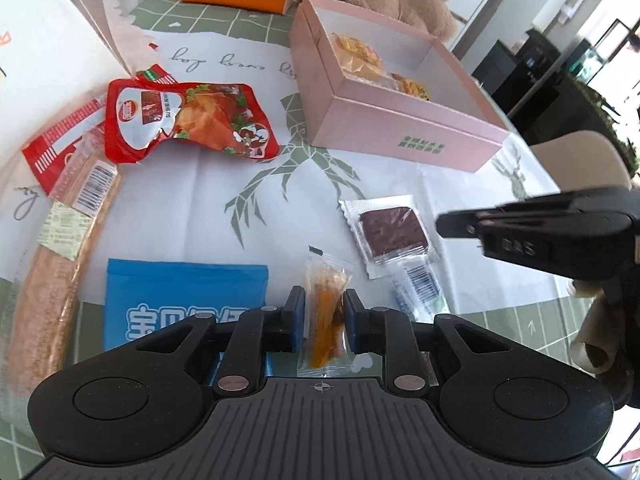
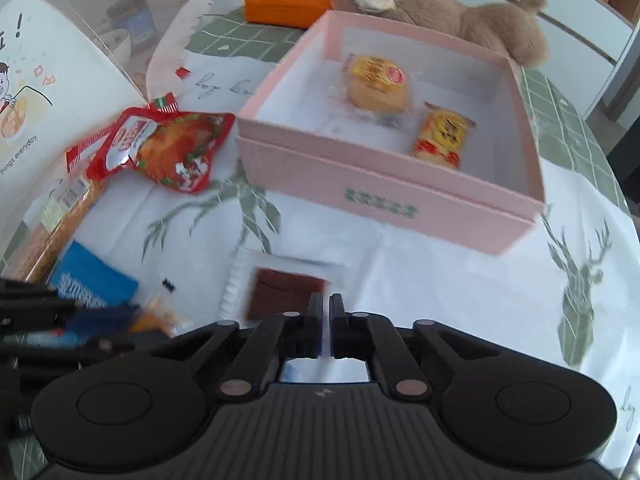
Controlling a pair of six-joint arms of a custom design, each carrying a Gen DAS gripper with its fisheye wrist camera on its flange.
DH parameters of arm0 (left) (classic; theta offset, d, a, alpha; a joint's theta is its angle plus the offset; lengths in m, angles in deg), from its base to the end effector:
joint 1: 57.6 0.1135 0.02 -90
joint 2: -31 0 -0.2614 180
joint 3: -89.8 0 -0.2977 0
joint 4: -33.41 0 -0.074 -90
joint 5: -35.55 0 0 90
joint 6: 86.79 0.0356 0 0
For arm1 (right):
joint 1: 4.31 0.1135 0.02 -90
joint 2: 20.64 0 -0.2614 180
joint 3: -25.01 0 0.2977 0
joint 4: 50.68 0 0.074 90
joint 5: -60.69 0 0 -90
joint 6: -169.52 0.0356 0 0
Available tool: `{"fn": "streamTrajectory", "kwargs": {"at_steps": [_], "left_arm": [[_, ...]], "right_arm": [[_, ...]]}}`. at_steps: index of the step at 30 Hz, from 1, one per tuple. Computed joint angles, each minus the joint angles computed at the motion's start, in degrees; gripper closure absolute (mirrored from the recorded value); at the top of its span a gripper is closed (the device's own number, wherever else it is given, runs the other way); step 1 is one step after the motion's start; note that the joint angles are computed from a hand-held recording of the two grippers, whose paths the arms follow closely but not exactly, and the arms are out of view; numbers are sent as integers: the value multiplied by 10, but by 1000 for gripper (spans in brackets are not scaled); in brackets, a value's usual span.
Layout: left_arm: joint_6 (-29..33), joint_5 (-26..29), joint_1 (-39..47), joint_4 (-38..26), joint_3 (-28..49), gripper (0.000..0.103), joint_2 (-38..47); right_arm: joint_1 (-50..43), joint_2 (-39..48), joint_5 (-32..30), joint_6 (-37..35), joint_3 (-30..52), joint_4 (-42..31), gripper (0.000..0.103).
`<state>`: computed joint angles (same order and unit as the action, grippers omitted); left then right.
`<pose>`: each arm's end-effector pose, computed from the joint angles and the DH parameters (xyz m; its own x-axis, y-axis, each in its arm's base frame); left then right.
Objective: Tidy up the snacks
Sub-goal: 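Carry both snacks over the pink box and open both tools to drop them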
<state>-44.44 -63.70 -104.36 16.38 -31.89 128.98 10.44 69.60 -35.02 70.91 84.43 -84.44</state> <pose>0.2408 -0.2477 0.0911 -0.8724 -0.1370 -0.4691 0.0205 0.9488 -0.3152 0.3122 0.0858 0.1235 -0.8195 -0.3698 -0.4379 -0.4221 0.9062 0.0246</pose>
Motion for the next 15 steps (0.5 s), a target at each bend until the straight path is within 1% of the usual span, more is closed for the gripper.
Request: {"fn": "streamTrajectory", "kwargs": {"at_steps": [2,3,5,7,8,9,10,14,15], "left_arm": [[-4,-3,-1,6,-4,79,-1],[-6,-5,-2,4,-2,79,0],[-7,-11,-5,-10,9,79,5],[-8,-18,-9,-21,16,79,8],[-8,-22,-11,-27,20,79,10],[-6,-24,-13,-29,20,79,9],[-6,-26,-14,-31,20,79,9],[-10,-27,-13,-33,21,79,10],[-10,-28,-14,-36,24,79,12]], "right_arm": [[-21,-18,-19,-17,-17,4,99],[-37,-28,-44,-28,-24,2,98],[-63,-43,-79,-42,-36,1,94],[-70,-51,-90,-57,-46,10,79],[-69,-55,-92,-61,-51,18,75],[-66,-58,-96,-62,-56,28,68],[-62,-58,-102,-59,-58,35,66],[-28,-13,-101,-10,-35,55,65],[-15,2,-90,9,-29,60,64]]}}
